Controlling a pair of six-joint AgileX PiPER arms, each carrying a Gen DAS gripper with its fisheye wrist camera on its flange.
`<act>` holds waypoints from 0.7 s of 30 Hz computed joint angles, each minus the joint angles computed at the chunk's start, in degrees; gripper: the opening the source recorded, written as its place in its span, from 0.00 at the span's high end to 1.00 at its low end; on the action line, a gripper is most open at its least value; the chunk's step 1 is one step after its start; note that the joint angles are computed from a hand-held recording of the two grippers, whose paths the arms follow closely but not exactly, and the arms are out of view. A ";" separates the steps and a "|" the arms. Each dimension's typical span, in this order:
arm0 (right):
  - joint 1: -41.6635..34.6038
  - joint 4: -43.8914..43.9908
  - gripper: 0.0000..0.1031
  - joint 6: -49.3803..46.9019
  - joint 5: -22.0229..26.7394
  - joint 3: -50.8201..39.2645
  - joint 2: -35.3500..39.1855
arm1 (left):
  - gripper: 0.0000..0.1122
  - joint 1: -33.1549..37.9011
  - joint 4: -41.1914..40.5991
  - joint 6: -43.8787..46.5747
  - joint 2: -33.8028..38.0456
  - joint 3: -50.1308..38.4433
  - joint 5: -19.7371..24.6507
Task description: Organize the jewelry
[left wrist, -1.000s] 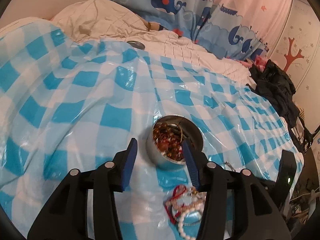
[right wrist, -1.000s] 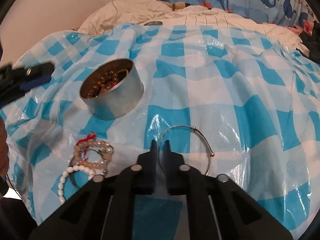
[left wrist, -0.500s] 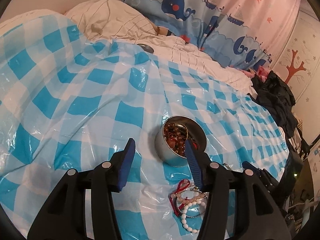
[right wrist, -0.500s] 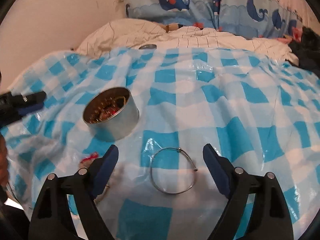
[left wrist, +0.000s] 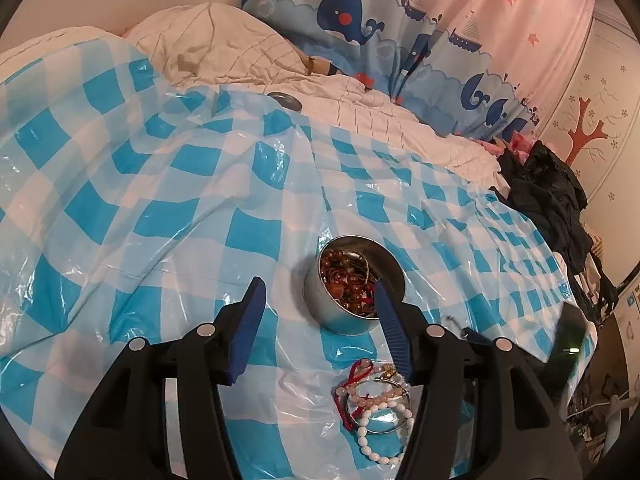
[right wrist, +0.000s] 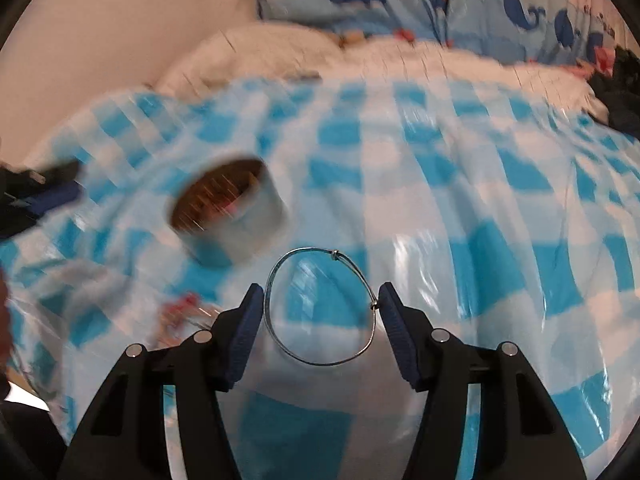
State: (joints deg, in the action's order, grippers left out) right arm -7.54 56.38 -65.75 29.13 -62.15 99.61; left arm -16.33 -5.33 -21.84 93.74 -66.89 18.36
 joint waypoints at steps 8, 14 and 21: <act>6.02 -0.74 0.43 2.45 1.93 -8.43 1.96 | 0.48 0.28 4.33 -4.13 0.13 -0.71 1.89; 13.09 -13.92 0.43 15.91 2.04 -21.78 10.48 | 0.46 1.08 5.35 -4.73 -0.92 0.12 2.11; 14.99 -22.52 0.42 23.28 1.37 -24.19 14.26 | 0.44 0.99 5.60 -4.67 -0.83 -0.26 2.77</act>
